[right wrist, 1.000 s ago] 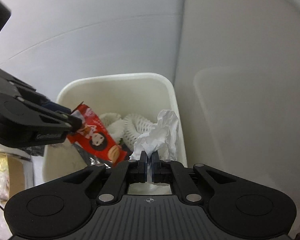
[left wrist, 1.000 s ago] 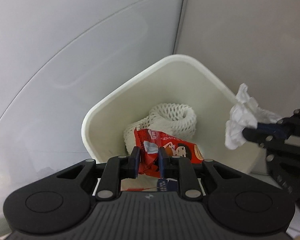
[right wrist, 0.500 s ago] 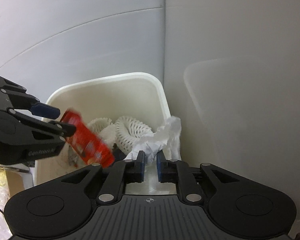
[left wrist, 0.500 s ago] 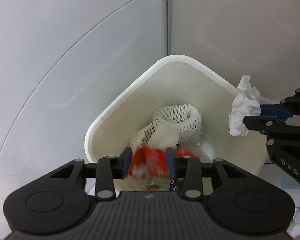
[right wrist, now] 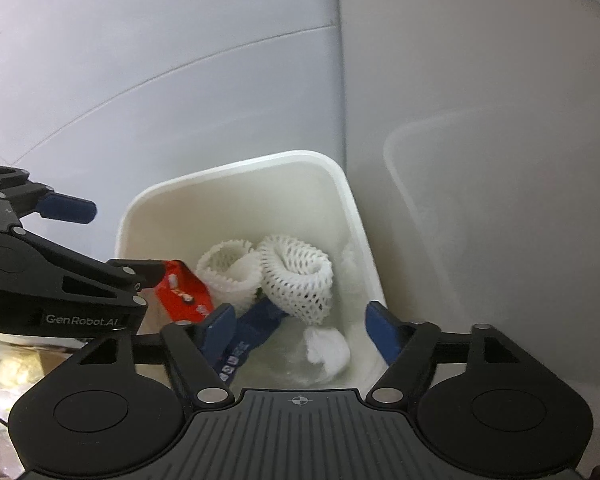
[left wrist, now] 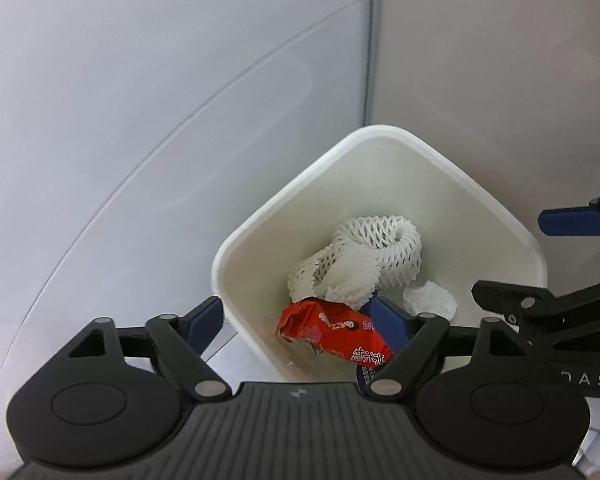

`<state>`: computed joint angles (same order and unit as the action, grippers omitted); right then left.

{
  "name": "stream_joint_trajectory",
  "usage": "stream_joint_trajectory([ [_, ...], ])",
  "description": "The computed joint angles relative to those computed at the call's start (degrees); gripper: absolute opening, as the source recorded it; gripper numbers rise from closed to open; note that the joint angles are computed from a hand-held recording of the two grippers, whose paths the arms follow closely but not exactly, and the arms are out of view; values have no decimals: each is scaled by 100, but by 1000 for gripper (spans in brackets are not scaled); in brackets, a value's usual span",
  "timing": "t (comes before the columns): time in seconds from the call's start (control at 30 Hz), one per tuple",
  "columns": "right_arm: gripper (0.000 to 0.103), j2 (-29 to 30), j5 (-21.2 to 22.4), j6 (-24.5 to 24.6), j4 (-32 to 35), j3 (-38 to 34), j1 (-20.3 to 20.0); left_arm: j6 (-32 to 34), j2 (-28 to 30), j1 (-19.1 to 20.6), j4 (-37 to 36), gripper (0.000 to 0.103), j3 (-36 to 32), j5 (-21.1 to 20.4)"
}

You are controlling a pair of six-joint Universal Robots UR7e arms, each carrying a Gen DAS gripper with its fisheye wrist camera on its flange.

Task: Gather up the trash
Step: 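Move both grippers from the bin back over the counter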

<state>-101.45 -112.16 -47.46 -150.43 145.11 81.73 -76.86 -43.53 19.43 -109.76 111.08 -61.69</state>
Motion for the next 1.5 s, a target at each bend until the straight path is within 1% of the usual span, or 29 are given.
stream_joint_trajectory([
  [0.1,80,-18,-22,279,509,-156,52,-176,-106,-78,190,86,-3,-18],
  [0.2,80,-93,27,650,1258,-368,104,-261,-220,-120,382,88,0,-23],
  [0.3,84,-132,125,978,1908,-566,128,-398,-342,-194,552,91,4,-37],
  [0.43,84,-119,134,1323,2345,-690,185,-600,-466,-284,746,92,7,-57],
  [0.5,86,-137,107,1378,2513,-718,237,-748,-544,-346,883,92,-2,-88],
  [0.53,89,-121,67,1438,2624,-735,269,-823,-574,-369,945,93,-5,-103],
  [0.6,90,-79,-61,1509,2751,-729,318,-987,-624,-437,1028,93,2,-144],
  [0.67,90,-135,-172,1397,2677,-641,390,-1135,-687,-507,1080,93,19,-167],
  [0.73,90,-307,-175,1203,2763,-599,451,-1294,-738,-573,1125,94,38,-183],
  [0.97,90,-966,-142,562,3311,-598,758,-1890,-915,-802,1296,94,21,-232],
  [1.1,90,-1353,63,323,3893,-843,963,-2332,-1021,-982,1449,95,-55,-178],
  [1.27,90,-1661,414,204,4537,-1261,1255,-2854,-1092,-1181,1805,96,-270,-86],
  [1.37,90,-1793,668,212,4853,-1546,1439,-3170,-1145,-1279,2013,97,-427,26],
  [1.5,90,-1914,1064,318,5280,-1930,1584,-3534,-1143,-1393,2296,98,-686,176],
])
